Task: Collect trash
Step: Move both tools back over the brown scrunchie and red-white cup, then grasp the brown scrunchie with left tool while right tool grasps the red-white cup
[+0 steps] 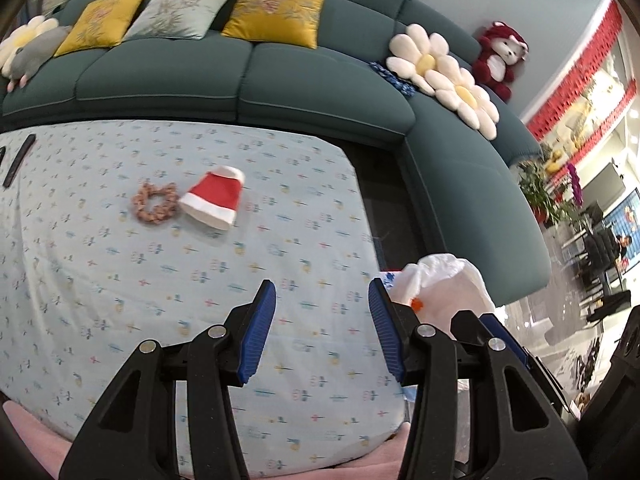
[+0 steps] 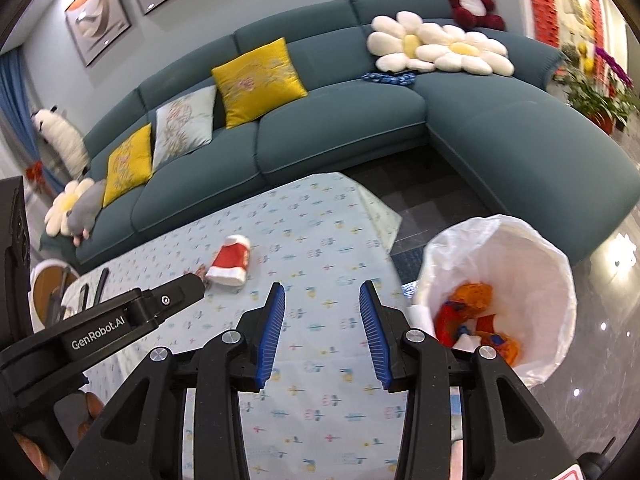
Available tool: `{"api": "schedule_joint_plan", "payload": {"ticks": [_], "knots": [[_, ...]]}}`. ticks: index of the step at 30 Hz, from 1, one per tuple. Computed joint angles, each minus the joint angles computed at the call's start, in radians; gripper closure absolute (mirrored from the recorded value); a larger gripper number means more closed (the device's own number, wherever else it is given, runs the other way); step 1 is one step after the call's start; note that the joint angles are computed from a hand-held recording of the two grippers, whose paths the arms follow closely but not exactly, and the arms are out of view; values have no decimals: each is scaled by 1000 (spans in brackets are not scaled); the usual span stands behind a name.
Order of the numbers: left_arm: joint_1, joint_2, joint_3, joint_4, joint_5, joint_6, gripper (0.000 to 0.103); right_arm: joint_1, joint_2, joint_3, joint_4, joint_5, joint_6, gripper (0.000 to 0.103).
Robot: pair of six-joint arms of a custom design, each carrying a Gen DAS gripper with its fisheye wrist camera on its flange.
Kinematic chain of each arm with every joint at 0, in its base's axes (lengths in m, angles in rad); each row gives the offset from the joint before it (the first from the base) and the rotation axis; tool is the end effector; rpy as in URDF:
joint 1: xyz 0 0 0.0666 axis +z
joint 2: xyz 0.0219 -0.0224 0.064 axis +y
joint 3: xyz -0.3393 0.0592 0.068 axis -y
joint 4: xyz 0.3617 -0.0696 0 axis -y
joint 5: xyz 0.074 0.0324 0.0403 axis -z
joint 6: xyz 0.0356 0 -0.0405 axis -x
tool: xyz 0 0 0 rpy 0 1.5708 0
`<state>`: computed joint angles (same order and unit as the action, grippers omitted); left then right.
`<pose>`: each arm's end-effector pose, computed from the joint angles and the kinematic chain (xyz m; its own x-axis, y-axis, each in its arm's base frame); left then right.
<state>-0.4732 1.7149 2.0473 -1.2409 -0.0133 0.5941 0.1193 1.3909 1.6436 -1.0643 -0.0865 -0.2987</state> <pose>0.4870 -0.2492 0.4881 -0.8327 -0.2025 -0.5154 -0.0213 0.9418 -0.3355 0.4500 0.0566 0.4875 -0.7406 0.2065 -0.6394 0.0422 0.9640 0.2625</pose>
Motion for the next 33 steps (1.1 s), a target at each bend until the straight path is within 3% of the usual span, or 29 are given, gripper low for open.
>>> {"api": "schedule_joint_plan", "payload": {"ticks": [11, 18, 25, 33], "knots": [[123, -78, -160, 44, 34, -4, 57, 125, 105, 80, -34, 45, 1, 64], [214, -67, -219, 41, 24, -40, 52, 181, 211, 147, -55, 56, 0, 64], [311, 2, -217, 41, 33, -77, 46, 220, 364, 268, -83, 56, 7, 64], [373, 169, -86, 38, 55, -119, 42, 236, 566, 449, -123, 53, 8, 63]]}}
